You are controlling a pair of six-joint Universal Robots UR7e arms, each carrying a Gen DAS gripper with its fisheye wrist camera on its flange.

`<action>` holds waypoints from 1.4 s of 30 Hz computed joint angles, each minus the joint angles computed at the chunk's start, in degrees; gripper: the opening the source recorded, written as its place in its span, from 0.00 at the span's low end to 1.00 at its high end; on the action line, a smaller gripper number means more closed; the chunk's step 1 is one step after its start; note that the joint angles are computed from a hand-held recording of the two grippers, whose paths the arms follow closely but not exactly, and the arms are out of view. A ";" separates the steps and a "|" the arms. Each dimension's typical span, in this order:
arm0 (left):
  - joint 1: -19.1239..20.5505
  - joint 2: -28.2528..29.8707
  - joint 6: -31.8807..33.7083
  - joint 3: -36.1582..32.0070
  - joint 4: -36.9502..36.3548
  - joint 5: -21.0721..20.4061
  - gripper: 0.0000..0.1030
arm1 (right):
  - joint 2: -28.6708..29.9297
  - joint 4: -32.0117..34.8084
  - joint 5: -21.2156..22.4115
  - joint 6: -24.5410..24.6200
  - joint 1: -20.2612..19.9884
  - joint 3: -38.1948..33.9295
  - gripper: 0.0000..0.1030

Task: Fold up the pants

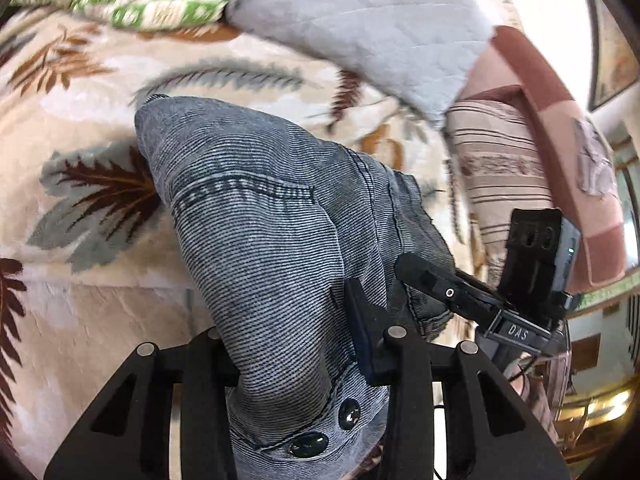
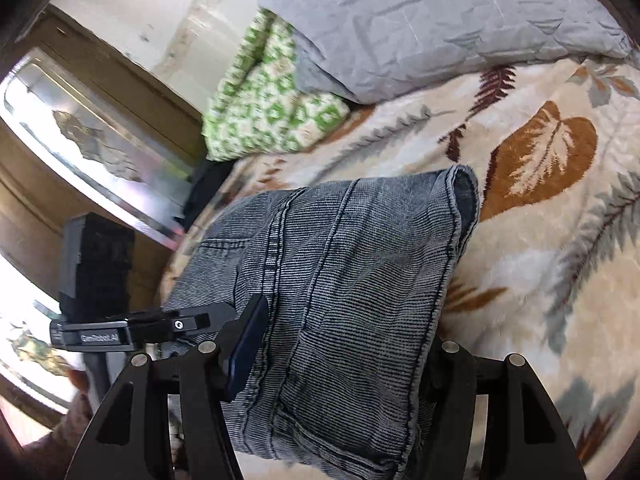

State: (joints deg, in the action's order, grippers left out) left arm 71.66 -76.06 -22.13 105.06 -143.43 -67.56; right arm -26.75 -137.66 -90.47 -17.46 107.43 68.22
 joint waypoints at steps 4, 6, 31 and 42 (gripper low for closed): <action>1.26 1.19 2.06 0.84 -2.68 1.36 0.48 | 2.19 -2.52 -7.89 -5.17 0.46 -0.70 0.62; 0.91 1.74 2.97 1.33 -2.84 4.57 0.72 | 2.70 -2.72 -9.38 -7.55 -0.13 -0.90 0.65; -19.52 -14.59 -43.58 19.75 34.57 38.57 0.92 | -15.64 -26.35 -35.67 0.46 5.16 30.15 1.00; -27.39 -14.31 -52.03 22.80 42.81 41.69 0.92 | -18.62 -42.93 -38.05 -9.11 9.98 38.61 1.00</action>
